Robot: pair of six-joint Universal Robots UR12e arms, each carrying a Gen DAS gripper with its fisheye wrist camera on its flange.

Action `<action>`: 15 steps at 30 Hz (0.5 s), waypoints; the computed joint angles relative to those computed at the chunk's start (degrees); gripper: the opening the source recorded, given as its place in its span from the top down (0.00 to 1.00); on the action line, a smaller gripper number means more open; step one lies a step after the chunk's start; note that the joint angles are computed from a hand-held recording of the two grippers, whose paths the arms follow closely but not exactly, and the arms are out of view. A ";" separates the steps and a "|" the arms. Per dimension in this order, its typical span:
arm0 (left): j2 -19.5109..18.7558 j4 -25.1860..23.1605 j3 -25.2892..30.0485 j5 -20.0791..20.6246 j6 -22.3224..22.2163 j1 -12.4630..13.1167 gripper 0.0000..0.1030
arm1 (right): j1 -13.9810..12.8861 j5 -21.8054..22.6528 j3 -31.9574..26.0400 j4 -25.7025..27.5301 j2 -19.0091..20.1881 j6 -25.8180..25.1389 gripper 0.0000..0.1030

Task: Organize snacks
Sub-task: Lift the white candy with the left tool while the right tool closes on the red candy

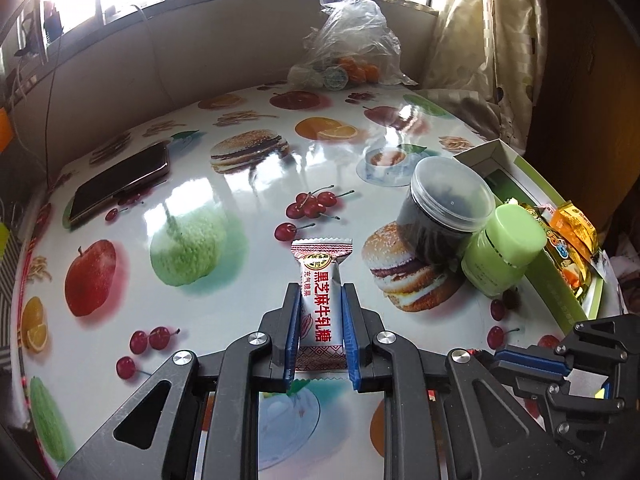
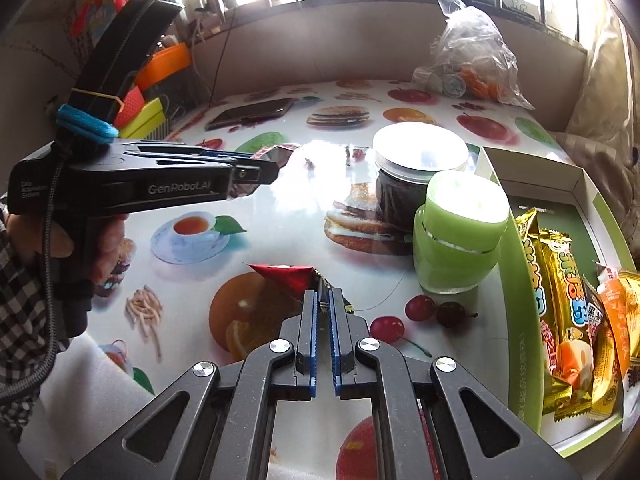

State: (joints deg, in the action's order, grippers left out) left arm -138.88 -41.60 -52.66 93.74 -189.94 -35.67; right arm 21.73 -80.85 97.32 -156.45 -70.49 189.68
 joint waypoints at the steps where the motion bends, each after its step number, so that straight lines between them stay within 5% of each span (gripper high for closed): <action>1: 0.30 0.24 -0.56 0.25 -0.13 -0.06 0.80 | -0.06 0.87 0.11 0.24 -0.17 -0.32 0.94; 6: 1.51 1.18 -2.75 0.45 -0.82 -0.26 0.80 | -0.11 3.85 0.30 1.76 -0.64 -2.63 0.94; 10: 1.89 1.71 -3.56 0.23 -1.51 -0.23 0.80 | 0.57 1.95 -0.37 3.09 -0.29 -5.17 0.68; 15: 2.17 1.90 -4.21 0.02 -2.01 -0.13 0.80 | 0.52 3.55 -1.83 4.47 1.06 -7.91 0.48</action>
State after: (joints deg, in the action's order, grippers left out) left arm -136.71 -39.70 -56.87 93.75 -191.95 -35.80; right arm 22.25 -77.30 95.49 -151.98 -69.43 181.77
